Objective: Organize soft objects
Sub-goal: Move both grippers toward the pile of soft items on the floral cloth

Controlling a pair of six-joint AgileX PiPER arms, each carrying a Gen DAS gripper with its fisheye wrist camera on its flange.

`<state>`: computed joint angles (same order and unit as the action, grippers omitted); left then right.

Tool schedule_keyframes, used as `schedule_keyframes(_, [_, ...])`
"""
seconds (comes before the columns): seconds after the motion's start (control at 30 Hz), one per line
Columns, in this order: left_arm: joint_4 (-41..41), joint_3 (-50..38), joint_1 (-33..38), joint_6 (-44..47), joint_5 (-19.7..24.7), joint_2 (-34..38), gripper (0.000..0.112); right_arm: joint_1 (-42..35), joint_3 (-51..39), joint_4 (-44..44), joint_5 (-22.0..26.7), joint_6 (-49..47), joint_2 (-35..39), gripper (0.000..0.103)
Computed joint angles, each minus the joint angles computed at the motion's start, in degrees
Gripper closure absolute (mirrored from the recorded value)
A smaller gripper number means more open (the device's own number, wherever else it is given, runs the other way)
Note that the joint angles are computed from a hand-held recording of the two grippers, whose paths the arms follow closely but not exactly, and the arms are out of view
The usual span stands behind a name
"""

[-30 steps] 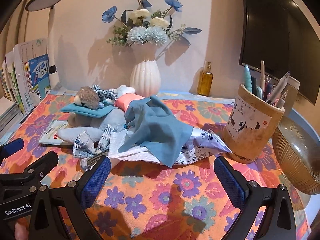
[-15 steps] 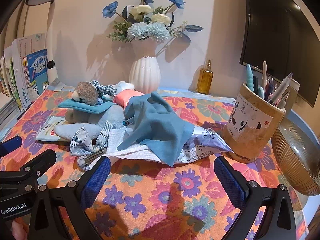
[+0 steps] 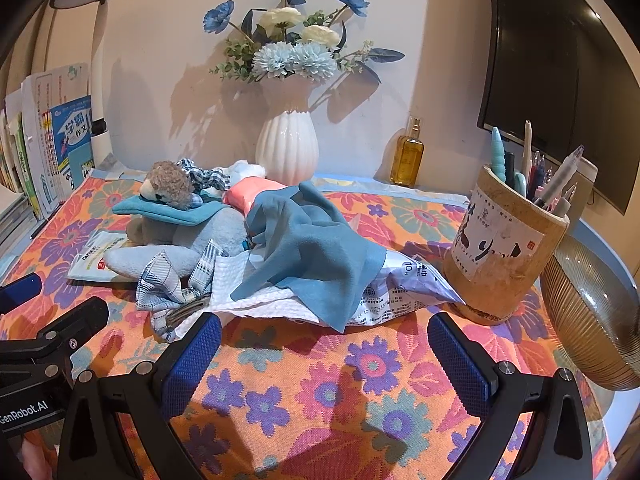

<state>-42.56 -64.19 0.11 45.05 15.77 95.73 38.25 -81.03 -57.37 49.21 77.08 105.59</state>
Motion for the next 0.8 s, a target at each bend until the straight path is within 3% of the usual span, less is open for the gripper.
schedule_keyframes(0.47, [-1.3, 0.2, 0.2, 1.7, 0.4, -0.5, 0.01, 0.2, 0.4, -0.2, -0.2, 0.7, -0.3, 0.0])
schedule_keyframes(0.57, [-0.8, -2.8, 2.5, 1.9, 7.7, -0.5, 0.01, -0.8, 3.0, 1.9, -3.4, 0.1, -3.1, 0.0])
schedule_keyframes(0.7, [13.0, -8.6, 2.1, -8.1, 11.8, -3.0, 0.01, -5.1, 6.5, 12.2, -11.5, -6.7, -9.3, 0.0])
schedule_keyframes(0.8, [16.8, -17.9, 2.0, -10.8, 17.7, -0.4, 0.01, -8.3, 1.5, 19.9, -9.9, -16.0, -9.7, 0.0])
